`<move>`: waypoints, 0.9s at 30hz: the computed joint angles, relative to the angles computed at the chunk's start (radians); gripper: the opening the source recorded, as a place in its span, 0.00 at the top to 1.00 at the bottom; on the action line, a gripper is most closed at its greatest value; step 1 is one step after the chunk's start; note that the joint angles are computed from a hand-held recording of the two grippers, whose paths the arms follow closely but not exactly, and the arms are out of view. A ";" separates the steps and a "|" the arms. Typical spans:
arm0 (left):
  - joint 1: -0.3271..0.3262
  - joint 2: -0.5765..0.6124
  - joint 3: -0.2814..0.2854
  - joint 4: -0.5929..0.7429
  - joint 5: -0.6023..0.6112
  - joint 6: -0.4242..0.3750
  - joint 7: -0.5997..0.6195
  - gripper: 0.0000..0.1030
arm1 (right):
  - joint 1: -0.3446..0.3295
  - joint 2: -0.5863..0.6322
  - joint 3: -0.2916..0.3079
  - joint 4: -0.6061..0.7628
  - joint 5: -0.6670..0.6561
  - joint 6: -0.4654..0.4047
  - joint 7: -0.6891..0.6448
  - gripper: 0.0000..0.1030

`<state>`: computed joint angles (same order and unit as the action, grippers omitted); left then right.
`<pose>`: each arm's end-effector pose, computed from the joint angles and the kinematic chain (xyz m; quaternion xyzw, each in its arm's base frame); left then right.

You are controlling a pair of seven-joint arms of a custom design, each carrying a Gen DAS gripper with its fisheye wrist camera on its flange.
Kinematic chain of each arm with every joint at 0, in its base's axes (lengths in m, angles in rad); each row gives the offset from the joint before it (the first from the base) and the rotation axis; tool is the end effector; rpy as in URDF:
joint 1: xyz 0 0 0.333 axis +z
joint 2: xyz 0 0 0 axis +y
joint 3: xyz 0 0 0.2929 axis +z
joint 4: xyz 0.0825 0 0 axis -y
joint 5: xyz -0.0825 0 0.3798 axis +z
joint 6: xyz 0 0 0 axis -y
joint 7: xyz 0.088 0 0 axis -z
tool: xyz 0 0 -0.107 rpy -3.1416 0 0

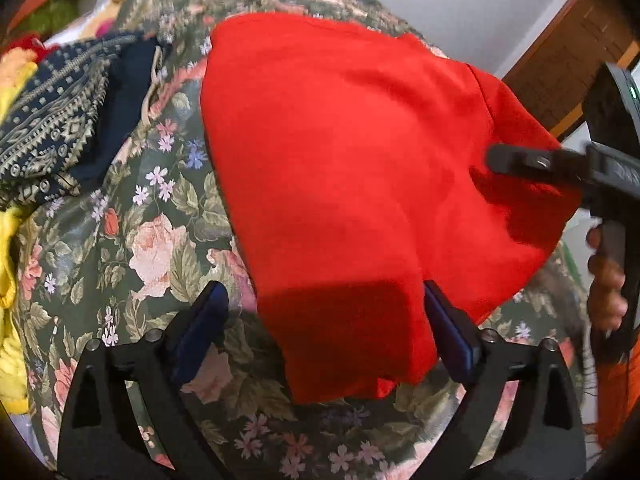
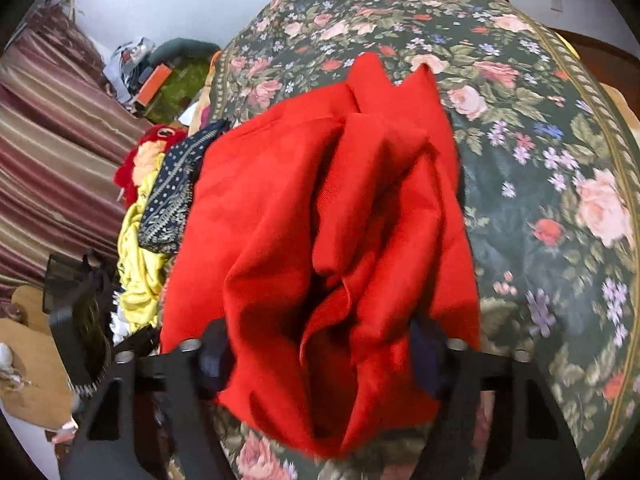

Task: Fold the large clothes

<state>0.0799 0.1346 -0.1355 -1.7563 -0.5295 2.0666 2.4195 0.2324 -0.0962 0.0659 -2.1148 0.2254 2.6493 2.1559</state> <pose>0.6127 -0.0570 0.4890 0.4130 -0.8720 0.2624 0.0162 0.5425 0.1615 0.5072 -0.5042 0.8028 -0.0302 0.3167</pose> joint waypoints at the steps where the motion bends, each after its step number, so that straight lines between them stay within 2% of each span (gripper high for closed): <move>1: -0.002 -0.015 -0.002 -0.017 0.002 0.018 0.009 0.07 | -0.004 0.006 0.005 0.012 -0.043 -0.009 0.014 0.62; 3: -0.009 -0.048 -0.001 -0.045 0.012 0.056 0.025 0.07 | -0.010 -0.008 0.016 0.011 -0.133 0.009 0.045 0.83; 5: -0.014 -0.079 0.006 -0.055 0.007 0.080 0.051 0.08 | -0.013 -0.051 0.022 -0.022 -0.175 0.054 0.049 0.89; 6: -0.015 -0.095 0.011 -0.053 -0.015 0.085 0.065 0.08 | -0.026 -0.079 0.036 -0.040 -0.233 0.078 0.082 0.90; 7: -0.015 -0.104 0.018 -0.046 -0.040 0.087 0.075 0.08 | -0.050 -0.105 0.058 -0.046 -0.311 0.075 0.130 0.90; 9: -0.016 -0.122 0.030 -0.031 -0.091 0.102 0.091 0.08 | -0.074 -0.138 0.081 -0.047 -0.379 0.053 0.182 0.91; 11: -0.025 -0.131 0.034 -0.026 -0.115 0.149 0.095 0.08 | -0.081 -0.166 0.087 -0.053 -0.397 0.019 0.197 0.91; 13: -0.034 -0.100 0.034 0.011 -0.086 0.159 0.067 0.08 | -0.081 -0.186 0.084 -0.073 -0.393 -0.006 0.188 0.91; 16: -0.039 -0.048 0.024 0.040 0.011 0.072 0.016 0.08 | -0.083 -0.191 0.079 -0.105 -0.378 -0.045 0.183 0.91; 19: -0.037 -0.038 0.013 0.001 0.033 0.091 0.027 0.07 | -0.078 -0.160 0.069 -0.118 -0.361 -0.073 0.153 0.91; 23: -0.019 -0.012 0.008 0.014 0.004 0.073 0.030 0.02 | -0.072 -0.130 0.073 -0.113 -0.415 -0.112 0.116 0.90; 25: -0.018 -0.022 0.002 -0.009 0.004 0.104 0.056 0.02 | -0.079 -0.126 0.083 -0.103 -0.470 -0.155 0.138 0.75; 26: -0.018 -0.032 0.001 -0.026 0.003 0.122 0.065 0.02 | -0.095 -0.124 0.104 -0.086 -0.547 -0.213 0.196 0.41; 27: -0.020 -0.039 0.000 -0.039 0.003 0.139 0.069 0.01 | -0.104 -0.125 0.120 -0.077 -0.622 -0.264 0.254 0.14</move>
